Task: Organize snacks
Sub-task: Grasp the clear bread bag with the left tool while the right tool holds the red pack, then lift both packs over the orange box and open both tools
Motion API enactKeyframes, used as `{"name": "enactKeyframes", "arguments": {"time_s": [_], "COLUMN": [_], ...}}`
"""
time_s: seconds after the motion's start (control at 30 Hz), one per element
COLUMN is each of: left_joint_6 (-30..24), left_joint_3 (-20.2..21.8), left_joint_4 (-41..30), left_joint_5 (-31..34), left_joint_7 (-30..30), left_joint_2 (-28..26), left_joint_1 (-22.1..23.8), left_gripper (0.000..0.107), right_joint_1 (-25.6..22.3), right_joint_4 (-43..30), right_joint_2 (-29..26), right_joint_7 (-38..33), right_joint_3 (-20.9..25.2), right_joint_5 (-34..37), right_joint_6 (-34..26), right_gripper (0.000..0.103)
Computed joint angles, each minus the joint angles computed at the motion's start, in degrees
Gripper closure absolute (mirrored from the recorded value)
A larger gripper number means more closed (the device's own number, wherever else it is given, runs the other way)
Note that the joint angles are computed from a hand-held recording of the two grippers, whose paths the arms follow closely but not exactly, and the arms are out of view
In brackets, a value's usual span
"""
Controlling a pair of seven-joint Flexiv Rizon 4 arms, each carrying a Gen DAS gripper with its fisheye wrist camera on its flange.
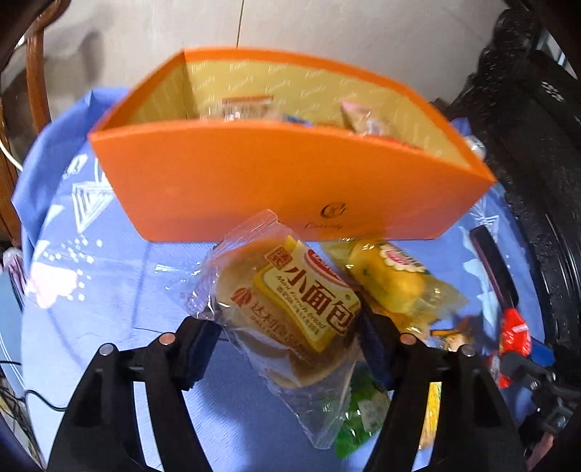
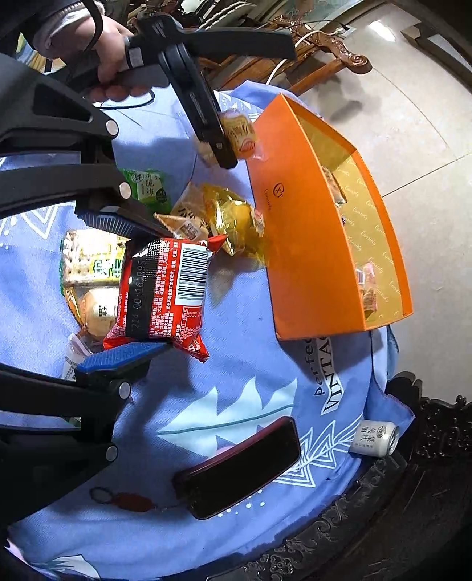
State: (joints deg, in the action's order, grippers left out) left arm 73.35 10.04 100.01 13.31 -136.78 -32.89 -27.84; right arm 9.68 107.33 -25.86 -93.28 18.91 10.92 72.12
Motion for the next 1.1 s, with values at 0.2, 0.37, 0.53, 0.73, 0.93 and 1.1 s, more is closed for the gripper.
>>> {"name": "enactKeyframes", "arguments": {"time_s": [0.2,0.37,0.53,0.73,0.93,1.1], "left_joint_6": [1.02,1.79,1.77,0.87,-7.7,-3.74], "left_joint_3": [1.28,1.85,1.51,-1.18,2.45,1.87], "left_joint_4": [2.98,4.6,1.21,-8.97,-17.7,-8.45], "left_joint_5": [2.94,6.51,10.38,7.15,8.55,12.24], "left_joint_7": [-2.0,-5.1,-6.19,1.27,-5.15,-11.96], "left_joint_2": [5.16,9.41,11.23,8.07,6.61,9.75], "left_joint_1": [-1.58,-1.99,0.0,6.02,5.33,4.66], "left_gripper": [0.04,0.04,0.04,0.037,0.008,0.008], "right_joint_1": [-0.48,-0.72,-0.81,1.57,5.55,2.29], "right_joint_4": [0.57,-0.94,-6.73,-21.31,-32.14,-21.52], "right_joint_2": [1.93,3.03,2.11,-4.1,-8.77,-4.58], "right_joint_7": [-2.12,-5.47,-9.46,-11.92,-6.49,-8.97], "right_joint_3": [1.5,2.92,4.37,4.16,-0.11,1.28], "right_joint_5": [1.35,3.46,6.0,4.37,-1.31,0.96], "right_joint_6": [0.68,1.0,1.32,0.49,-4.63,-1.36], "right_gripper": [0.05,0.05,0.05,0.049,0.031,0.029]}}
